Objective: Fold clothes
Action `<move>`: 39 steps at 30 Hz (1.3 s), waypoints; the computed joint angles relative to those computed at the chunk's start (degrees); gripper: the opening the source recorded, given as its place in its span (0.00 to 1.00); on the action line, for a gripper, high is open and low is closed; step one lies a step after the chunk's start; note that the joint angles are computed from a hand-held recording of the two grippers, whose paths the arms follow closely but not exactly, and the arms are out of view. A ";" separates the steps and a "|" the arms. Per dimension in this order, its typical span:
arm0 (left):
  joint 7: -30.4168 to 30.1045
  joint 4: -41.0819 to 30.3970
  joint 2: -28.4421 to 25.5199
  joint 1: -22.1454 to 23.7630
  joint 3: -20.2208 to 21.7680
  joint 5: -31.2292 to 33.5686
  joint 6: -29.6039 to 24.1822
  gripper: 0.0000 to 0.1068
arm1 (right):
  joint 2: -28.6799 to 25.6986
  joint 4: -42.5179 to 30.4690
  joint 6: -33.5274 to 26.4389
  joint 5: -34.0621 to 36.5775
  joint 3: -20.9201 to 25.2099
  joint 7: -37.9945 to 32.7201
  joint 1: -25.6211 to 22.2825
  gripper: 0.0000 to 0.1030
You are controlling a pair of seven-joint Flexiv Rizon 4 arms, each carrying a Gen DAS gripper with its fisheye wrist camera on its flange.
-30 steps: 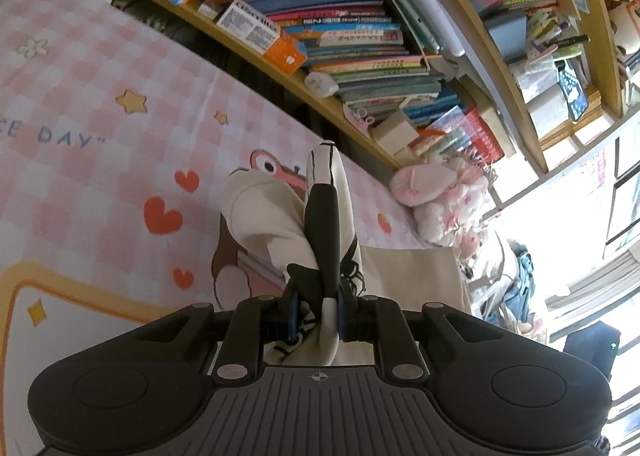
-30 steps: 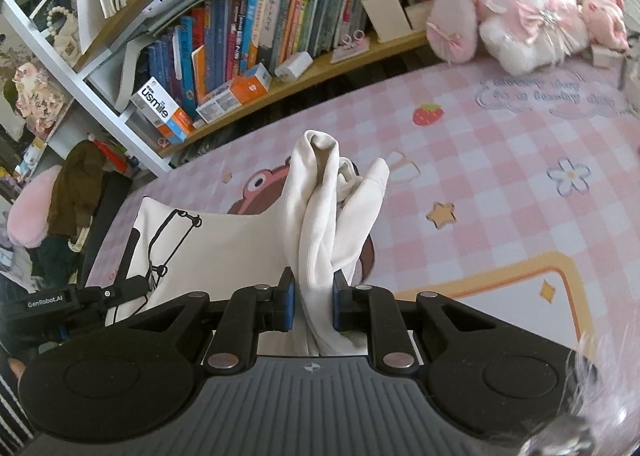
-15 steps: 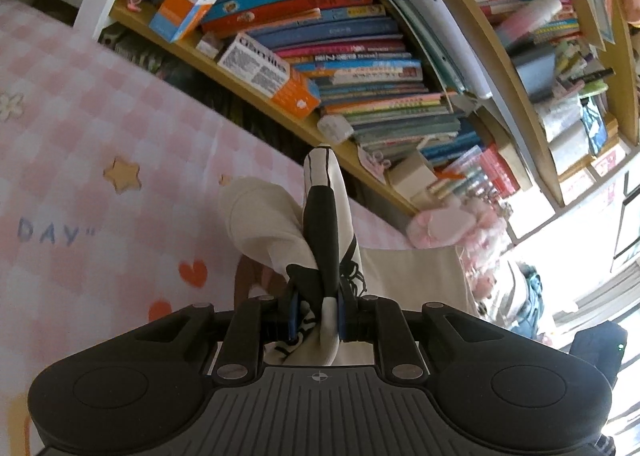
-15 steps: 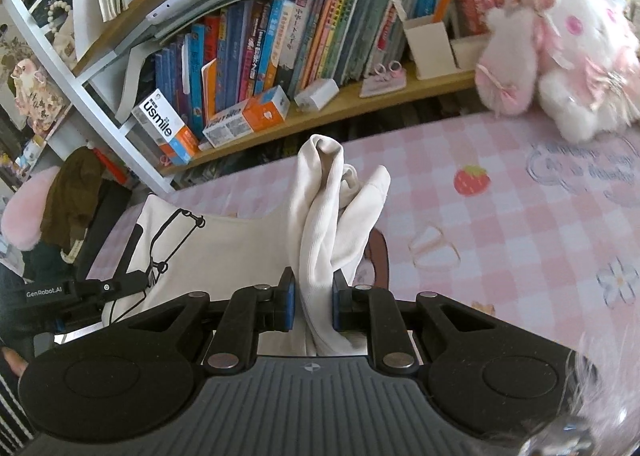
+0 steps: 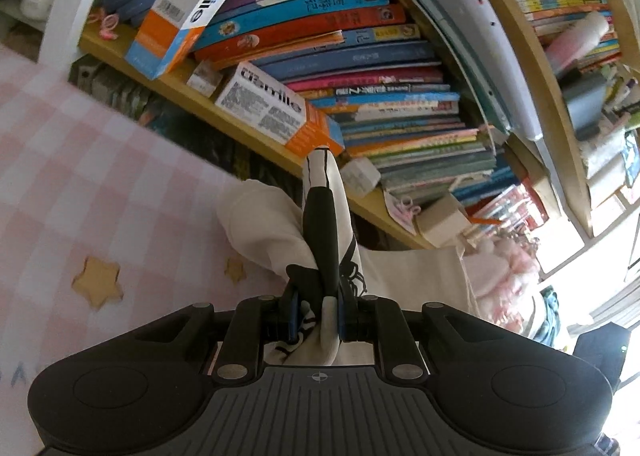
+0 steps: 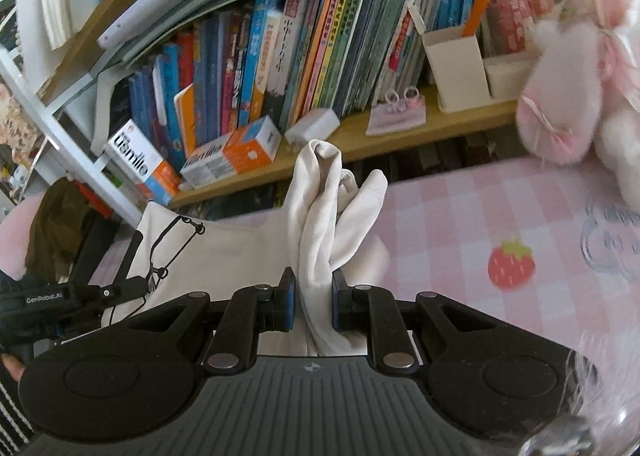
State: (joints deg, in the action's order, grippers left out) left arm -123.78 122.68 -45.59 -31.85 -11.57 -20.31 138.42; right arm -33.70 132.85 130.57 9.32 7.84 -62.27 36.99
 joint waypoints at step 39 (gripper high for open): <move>23.54 2.71 3.42 -20.77 2.00 -41.56 0.51 0.63 | 0.38 1.86 -0.44 28.01 -13.28 -9.54 23.38 0.65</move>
